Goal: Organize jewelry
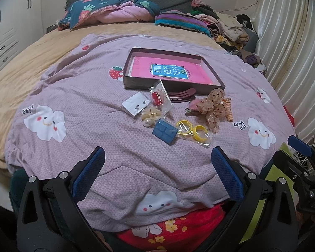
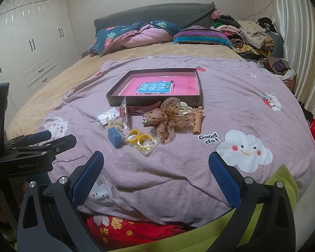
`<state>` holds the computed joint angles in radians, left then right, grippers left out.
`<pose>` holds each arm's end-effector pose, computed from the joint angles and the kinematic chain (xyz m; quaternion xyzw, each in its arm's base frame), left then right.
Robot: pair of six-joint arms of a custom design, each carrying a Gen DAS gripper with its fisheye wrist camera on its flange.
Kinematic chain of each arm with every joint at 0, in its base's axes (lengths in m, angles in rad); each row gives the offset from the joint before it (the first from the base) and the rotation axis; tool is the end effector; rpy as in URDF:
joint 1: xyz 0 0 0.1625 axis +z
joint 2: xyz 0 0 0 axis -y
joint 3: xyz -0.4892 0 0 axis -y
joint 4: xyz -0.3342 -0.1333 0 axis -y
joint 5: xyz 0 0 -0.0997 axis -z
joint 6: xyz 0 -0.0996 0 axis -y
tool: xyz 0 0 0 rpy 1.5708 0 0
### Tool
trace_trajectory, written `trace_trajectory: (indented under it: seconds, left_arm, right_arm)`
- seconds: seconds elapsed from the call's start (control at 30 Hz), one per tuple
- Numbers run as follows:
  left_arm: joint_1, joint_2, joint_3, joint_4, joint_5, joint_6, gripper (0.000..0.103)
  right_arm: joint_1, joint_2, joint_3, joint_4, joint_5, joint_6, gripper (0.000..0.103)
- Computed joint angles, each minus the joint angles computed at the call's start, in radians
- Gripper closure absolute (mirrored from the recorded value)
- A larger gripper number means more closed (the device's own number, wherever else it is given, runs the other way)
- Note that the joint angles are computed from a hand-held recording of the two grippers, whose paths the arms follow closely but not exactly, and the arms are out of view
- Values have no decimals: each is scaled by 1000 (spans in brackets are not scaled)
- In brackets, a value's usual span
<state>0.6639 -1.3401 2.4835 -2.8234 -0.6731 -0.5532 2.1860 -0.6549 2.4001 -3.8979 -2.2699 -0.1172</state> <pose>-0.1505 -0.3858 0.2837 0.1350 0.8897 -0.3256 0.2901 0.3192 -0.3318 0.1224 0.2305 -0.8755 0.3421 0.2515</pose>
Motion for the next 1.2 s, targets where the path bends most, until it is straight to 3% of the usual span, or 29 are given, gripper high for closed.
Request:
trace_trajectory:
  seconds: [0.73,1.2]
  left_arm:
    - [1,7,-3,-13,-6,16,8]
    - [95,-45,-69,-10,30,61,8]
  right_arm:
    - [-10,-9,8,5,21,7,4]
    - [-20,-39,-74,97,52,-55,4]
